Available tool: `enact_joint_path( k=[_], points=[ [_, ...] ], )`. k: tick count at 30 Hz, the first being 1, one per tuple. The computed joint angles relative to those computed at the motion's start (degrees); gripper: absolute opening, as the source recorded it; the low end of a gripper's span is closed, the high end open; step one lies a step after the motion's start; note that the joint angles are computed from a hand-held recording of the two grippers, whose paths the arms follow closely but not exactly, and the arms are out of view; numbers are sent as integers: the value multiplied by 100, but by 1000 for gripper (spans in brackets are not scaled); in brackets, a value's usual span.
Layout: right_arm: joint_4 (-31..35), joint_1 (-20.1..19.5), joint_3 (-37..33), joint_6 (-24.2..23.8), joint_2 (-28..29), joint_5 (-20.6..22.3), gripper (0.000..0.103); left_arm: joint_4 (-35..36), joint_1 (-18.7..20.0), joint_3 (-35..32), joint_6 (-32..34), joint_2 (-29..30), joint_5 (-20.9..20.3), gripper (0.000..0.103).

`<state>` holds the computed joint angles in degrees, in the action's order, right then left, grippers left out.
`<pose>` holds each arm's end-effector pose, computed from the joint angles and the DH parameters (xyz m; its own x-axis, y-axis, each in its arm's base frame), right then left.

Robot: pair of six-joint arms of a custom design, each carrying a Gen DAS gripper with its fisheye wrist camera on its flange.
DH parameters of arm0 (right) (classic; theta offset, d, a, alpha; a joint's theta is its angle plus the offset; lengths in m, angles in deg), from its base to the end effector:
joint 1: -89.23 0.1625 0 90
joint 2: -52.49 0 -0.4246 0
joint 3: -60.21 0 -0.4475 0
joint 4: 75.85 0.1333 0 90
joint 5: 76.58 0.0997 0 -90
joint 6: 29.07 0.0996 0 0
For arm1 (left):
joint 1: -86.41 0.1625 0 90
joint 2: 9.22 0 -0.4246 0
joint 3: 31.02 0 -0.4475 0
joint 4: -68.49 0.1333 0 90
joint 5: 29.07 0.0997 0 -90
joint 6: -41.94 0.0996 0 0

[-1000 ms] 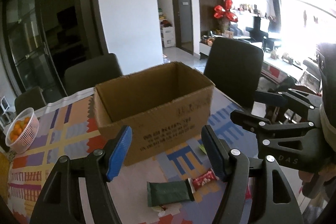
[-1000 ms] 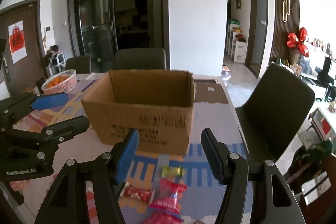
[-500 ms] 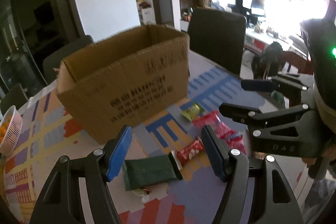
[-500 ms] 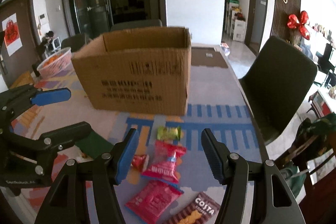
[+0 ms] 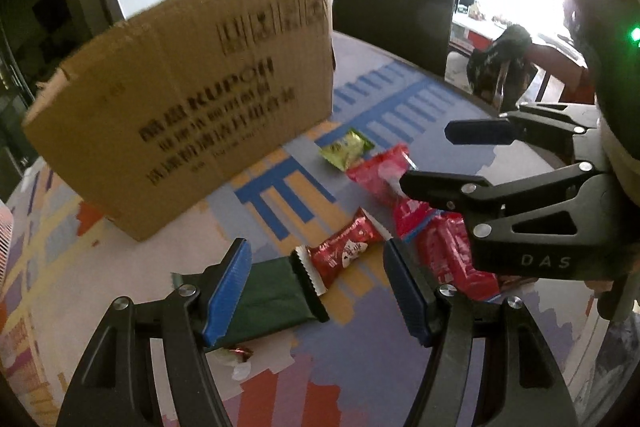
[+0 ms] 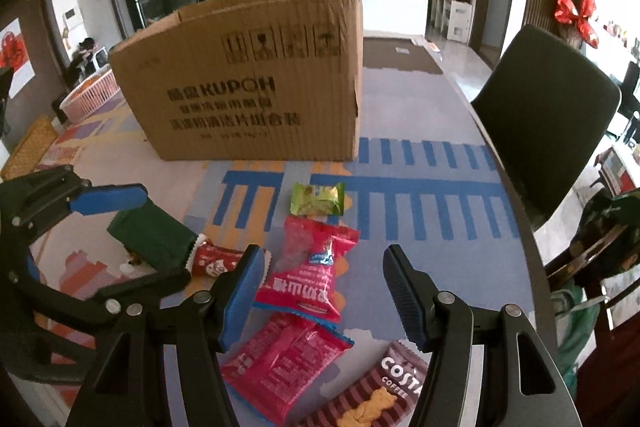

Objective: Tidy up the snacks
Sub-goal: 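Grasp the small red wrapped snack with the left tool while the right tool grasps the pink bag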

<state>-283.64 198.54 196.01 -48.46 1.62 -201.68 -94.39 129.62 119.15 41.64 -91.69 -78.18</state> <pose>0.2158 -0.3858 0.0318 -0.7334 -0.2406 0.6357 -0.5526 0.7557 -0.3515 -0.1057 -0.3717 0.1034 -0.5645 0.5069 -0.6515 0.7229 0.6845 -0.0937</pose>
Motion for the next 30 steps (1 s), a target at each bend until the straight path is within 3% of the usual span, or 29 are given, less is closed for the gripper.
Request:
enact_joint_path(
  k=[13, 20, 26, 30],
  points=[
    [223, -177, -171, 6, 169, 54, 63, -336, 291, -213, 122, 705, -36, 64],
    [280, -232, -228, -83, 221, -28, 62, -332, 431, -336, 124, 792, -205, 44],
    [448, -356, -249, -83, 188, -13, 54, -252, 532, -418, 19, 832, -376, 28],
    [619, -408, -289, -65, 193, 28, 44, -265, 571, -426, -109, 811, -476, 23]
  ],
)
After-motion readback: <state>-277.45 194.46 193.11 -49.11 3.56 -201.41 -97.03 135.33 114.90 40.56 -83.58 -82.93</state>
